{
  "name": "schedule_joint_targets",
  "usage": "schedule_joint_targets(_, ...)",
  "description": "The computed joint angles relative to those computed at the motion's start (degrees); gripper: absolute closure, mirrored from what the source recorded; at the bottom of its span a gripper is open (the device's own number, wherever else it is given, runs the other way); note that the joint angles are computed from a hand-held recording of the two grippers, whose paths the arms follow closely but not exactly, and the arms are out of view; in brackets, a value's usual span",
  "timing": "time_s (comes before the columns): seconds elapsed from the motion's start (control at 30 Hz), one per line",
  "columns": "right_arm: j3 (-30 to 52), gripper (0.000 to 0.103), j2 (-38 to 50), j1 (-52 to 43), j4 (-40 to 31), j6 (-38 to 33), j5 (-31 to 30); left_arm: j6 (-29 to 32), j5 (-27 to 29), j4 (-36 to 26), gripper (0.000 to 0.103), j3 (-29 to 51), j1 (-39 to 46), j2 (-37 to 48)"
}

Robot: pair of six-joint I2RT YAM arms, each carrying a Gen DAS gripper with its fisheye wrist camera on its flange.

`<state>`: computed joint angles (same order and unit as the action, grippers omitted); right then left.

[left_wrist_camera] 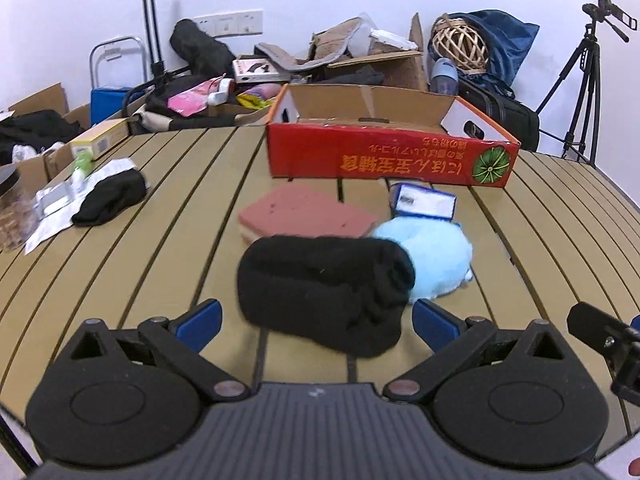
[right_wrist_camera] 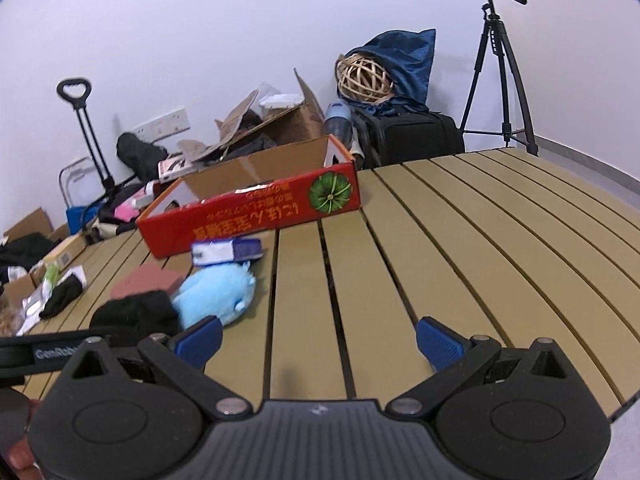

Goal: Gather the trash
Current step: 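Raise both tools away from the bin toward the table, then close the left gripper on the black sock, then close the right gripper on the light-blue plush while the left holds the sock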

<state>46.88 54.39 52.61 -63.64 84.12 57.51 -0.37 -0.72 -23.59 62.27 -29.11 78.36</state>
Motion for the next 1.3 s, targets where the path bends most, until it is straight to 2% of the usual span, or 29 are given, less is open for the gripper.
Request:
schedule_joint_targets(0.17, -3.45, 0.0, -3.02, -3.52, 6.17, -5.49, 0.09, 1.65, -3.32, 3.51, 0.0, 0.83, -2.53, 4.18)
schedule_joint_targets(0.33, -6.04, 0.0, -4.48, -5.73, 10.76, -8.77, 0.26, 0.91, -3.12, 5.09, 0.0, 1.92, -2.49, 8.57)
schedule_joint_targets(0.53, -7.41, 0.0, -3.96, -5.51, 12.51, -8.56, 1.36, 1.64, -4.38, 8.88, 0.0, 0.11, -2.66, 10.41)
schedule_joint_targets(0.63, -7.78, 0.0, -3.55, -5.22, 13.34, -8.64, 1.76, 1.17, -2.44, 9.5, 0.0, -0.18, -1.63, 10.5)
schedule_joint_targets(0.7, -7.66, 0.0, -3.16, -4.98, 13.26, -8.52, 1.83, 0.99, -1.59, 10.0, 0.005, -0.55, -1.07, 10.27)
schedule_joint_targets(0.83, -7.49, 0.0, -2.29, -4.55, 12.78, -8.42, 1.97, 0.86, -1.07, 10.53, 0.027, -1.36, -0.48, 9.15)
schedule_joint_targets(0.9, -7.47, 0.0, -1.93, -4.43, 12.64, -8.2, 2.05, 0.29, -0.41, 10.38, 0.034, -1.5, 0.35, 8.67)
schedule_joint_targets(1.03, -7.84, 0.0, -1.83, -4.81, 14.04, -8.82, 1.69, -0.52, 0.38, 9.87, 0.068, -1.65, 2.16, 7.52)
schedule_joint_targets(1.13, -8.21, 0.0, -1.42, -5.16, 16.51, -10.52, 1.27, -1.29, 3.65, 8.72, 0.076, -1.34, 4.38, 6.63)
schedule_joint_targets(1.3, -7.91, 0.0, 0.44, -4.63, 18.97, -12.06, 1.19, -0.72, 4.88, 8.94, 0.076, -2.4, 6.31, 3.75)
